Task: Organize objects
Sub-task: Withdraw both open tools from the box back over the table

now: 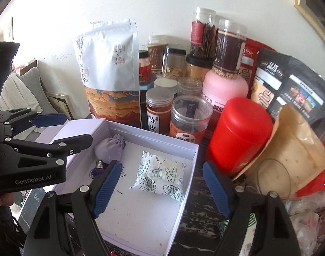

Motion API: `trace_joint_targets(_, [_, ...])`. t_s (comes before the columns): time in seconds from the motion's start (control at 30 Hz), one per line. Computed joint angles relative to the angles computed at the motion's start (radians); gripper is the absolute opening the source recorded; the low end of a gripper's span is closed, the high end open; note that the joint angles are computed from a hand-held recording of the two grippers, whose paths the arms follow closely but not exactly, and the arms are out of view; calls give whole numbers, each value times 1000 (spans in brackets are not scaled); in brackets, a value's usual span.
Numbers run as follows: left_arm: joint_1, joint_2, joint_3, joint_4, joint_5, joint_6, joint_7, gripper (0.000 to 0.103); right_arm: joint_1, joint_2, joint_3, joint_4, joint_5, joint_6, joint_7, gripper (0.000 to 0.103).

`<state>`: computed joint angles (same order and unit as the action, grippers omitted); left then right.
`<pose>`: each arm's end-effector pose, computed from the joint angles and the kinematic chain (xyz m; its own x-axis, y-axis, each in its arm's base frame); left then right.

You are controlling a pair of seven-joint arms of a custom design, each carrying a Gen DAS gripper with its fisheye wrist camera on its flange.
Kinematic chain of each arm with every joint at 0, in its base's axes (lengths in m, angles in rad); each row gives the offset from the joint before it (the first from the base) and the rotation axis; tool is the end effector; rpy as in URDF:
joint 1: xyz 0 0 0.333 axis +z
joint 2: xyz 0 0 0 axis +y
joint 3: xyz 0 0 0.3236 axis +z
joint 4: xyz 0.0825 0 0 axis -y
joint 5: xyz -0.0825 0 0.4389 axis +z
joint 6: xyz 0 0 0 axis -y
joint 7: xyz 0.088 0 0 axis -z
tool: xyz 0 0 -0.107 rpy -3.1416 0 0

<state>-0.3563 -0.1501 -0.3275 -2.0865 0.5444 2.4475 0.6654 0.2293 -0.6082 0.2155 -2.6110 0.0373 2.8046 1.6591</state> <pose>0.4632 -0.3866 0.5303 -0.1084 -0.9933 -0.0402 -0.7664 0.1092 -0.6330 0.4104 0.2000 0.5195 0.3230 -0.9460 0.0258 -0.6560 -0.2434 -0.7144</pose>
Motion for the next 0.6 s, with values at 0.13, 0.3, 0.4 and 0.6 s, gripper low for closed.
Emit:
trace_joint_targets(0.13, [-8,-53,-10,-13,-9,-26,-7,65,7,-83,11,-23,-3,-38,12,80])
trace_joint_targets(0.3, [-12,-120,-30,-37,-1,-55,-33,65,14,-182,31,-51,-9,-78,36,80])
trace_joint_targets(0.4, [-18,-165,-45,-51,1,-78,-43,65,30,-237,30,-71,-5,-96,35,80])
trace_joint_targets(0.6, [-30,-243,-79,-68,2,-148,-63,65,54,-351,40,-110,-2,-150,36,80])
